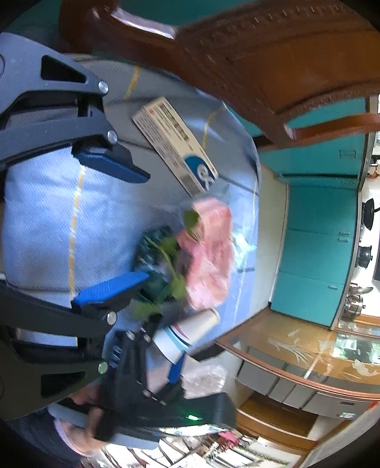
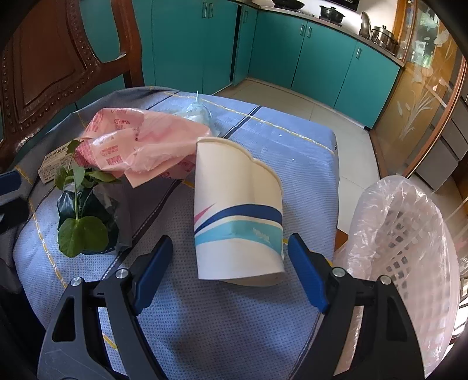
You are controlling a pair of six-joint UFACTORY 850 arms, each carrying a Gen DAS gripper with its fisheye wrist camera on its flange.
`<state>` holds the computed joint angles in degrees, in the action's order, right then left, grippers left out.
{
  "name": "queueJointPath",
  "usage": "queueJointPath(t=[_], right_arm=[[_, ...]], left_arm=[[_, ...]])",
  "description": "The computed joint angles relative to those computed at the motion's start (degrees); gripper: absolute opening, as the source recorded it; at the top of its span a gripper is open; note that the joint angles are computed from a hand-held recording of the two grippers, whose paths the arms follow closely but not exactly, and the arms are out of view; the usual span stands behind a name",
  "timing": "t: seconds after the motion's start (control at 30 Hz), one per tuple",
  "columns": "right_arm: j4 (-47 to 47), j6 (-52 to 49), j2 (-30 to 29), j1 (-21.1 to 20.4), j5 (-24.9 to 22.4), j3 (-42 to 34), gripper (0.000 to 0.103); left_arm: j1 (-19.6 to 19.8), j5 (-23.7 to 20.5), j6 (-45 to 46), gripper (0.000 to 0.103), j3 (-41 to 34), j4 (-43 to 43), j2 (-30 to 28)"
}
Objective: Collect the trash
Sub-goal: 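Grasp the green plant with the left tool while the right tool grasps the paper cup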
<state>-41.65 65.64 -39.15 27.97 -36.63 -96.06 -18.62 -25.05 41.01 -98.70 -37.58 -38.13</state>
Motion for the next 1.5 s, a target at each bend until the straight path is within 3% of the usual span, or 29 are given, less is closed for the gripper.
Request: queueJointPath(t=[0.07,0.17,0.23,0.3,0.37,0.43,0.73,1.03,1.37,1.47,1.5], right_arm=[[0.1,-0.1,0.1,0.0,0.0,0.1,0.08],[0.0,-0.1,0.1,0.0,-0.1,0.1,0.08],[-0.3,0.0,0.3,0.0,0.0,0.5,0.079],[-0.7,0.1,0.5,0.1,0.0,0.8,0.08],[-0.8,0.1,0.6,0.1,0.1,1.0,0.08],[-0.7,0.1,0.7,0.1,0.2,1.2,0.079],[-2.3,2.1,1.3,0.3,0.7,1.7,0.076],[-3.0,2.4,0.5,0.7,1.2,0.1,0.078],[-0.8,2.2,-1.0,0.1,0.6,-1.7,0.081],[-0.4,0.3,-1.6,0.4,-0.3,-2.5,0.065],[-1.0,0.4,-1.8,0.5,-0.6,-2.6,0.065]], left_arm=[[-0.3,-1.2,0.9,0.059,-2.4,-1.5,-1.5],[-0.6,-4.2,-4.5,0.059,-8.6,0.7,-5.8],[-0.3,-6.5,-7.1,0.053,-12.0,0.8,-8.5],[-0.1,-7.9,-5.3,0.028,-12.9,-1.5,-9.6],[0.2,-7.9,-3.8,0.022,-12.0,-3.1,-9.0],[0.4,-7.0,-2.7,0.005,-10.1,-3.2,-7.6],[3.0,-5.7,7.9,0.004,-1.3,-12.2,-0.2],[3.8,-5.6,9.7,0.004,1.1,-13.6,2.0],[4.1,-1.0,16.6,0.004,4.4,-19.7,4.8],[4.1,-0.9,17.0,0.004,4.4,-20.3,4.9],[4.1,-0.6,17.3,0.004,4.6,-20.5,5.1]])
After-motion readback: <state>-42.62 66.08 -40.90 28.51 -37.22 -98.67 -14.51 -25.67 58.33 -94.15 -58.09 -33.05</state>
